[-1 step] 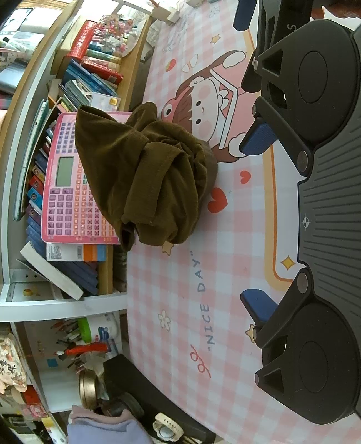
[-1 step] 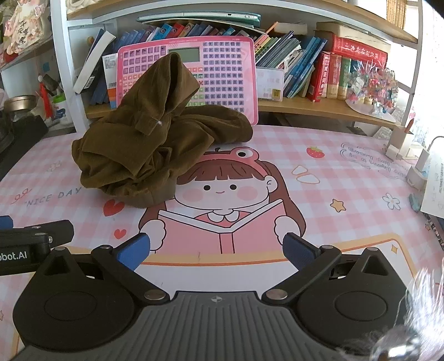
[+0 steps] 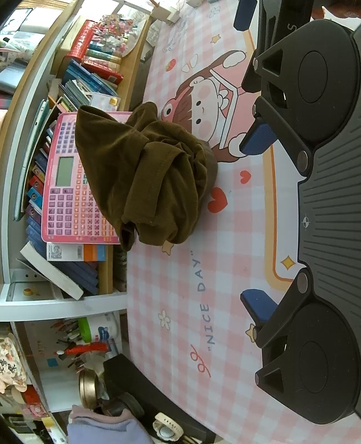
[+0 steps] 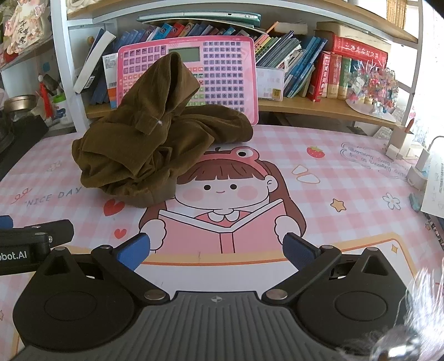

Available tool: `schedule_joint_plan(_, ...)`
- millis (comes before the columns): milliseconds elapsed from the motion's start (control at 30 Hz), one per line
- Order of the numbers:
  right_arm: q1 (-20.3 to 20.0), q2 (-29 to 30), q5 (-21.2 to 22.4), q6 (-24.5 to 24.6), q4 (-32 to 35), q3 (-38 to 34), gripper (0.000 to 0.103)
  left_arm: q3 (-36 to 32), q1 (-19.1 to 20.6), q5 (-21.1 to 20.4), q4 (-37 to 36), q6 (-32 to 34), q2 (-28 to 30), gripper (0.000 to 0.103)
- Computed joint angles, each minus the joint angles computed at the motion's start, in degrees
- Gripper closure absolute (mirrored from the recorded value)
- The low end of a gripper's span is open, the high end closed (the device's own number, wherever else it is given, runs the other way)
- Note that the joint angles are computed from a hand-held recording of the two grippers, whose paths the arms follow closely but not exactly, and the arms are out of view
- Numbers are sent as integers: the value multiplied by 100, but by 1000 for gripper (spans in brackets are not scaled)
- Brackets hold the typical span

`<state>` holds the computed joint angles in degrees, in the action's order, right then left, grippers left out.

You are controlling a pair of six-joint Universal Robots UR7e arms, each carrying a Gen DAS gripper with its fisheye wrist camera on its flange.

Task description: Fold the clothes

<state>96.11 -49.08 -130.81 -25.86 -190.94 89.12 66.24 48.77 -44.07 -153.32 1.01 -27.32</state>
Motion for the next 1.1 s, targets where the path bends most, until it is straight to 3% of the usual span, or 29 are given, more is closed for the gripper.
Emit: schedule_joint_plan(1100, 24, 14, -78, -1, 58, -5, 0, 39, 3, -26, 146, -159, -63, 0)
